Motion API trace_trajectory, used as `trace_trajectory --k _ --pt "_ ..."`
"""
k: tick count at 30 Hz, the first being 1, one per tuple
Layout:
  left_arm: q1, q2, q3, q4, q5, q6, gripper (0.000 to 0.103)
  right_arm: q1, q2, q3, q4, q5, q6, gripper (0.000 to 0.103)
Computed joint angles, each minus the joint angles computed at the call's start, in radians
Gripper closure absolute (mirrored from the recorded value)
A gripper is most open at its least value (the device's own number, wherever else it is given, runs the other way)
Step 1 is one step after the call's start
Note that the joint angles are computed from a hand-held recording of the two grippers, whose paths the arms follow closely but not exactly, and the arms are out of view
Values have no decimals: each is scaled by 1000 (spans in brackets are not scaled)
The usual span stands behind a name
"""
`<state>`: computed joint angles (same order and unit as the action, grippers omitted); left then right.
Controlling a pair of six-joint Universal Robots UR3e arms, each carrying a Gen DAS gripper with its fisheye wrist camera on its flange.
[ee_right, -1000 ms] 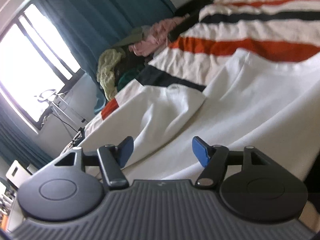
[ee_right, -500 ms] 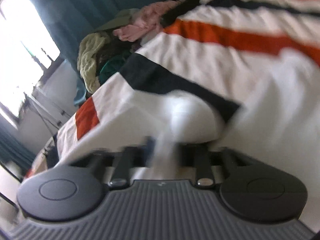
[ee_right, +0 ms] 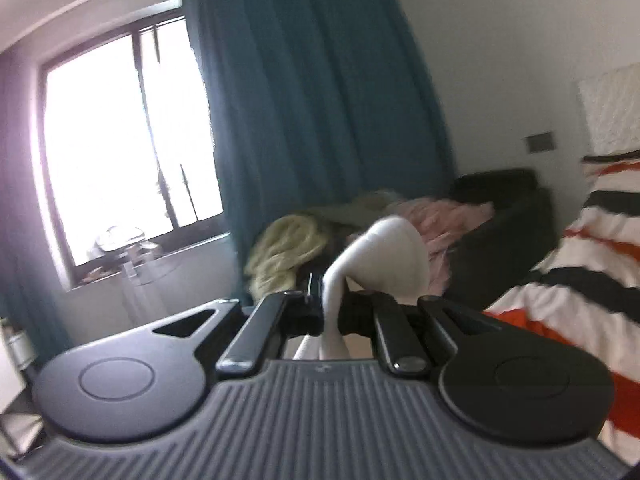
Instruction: Fold clothes
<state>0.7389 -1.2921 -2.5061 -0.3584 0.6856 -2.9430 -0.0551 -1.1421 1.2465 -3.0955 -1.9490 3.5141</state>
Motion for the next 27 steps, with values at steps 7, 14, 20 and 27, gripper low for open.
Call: trace_trajectory --k 7,14,20,27 --pt "22 67 -33 -34 -15 36 29 -90 -226 572 -51 2 106 95" --pt "24 -17 12 -29 -44 27 29 -237 -389 1030 -297 178 198 95" --pt "-54 -366 229 59 -109 -110 31 -379 -420 1275 -570 403 271 95" --pt "-188 -778 482 464 -73 -493 50 -586 -324 1425 -826 684 324 95"
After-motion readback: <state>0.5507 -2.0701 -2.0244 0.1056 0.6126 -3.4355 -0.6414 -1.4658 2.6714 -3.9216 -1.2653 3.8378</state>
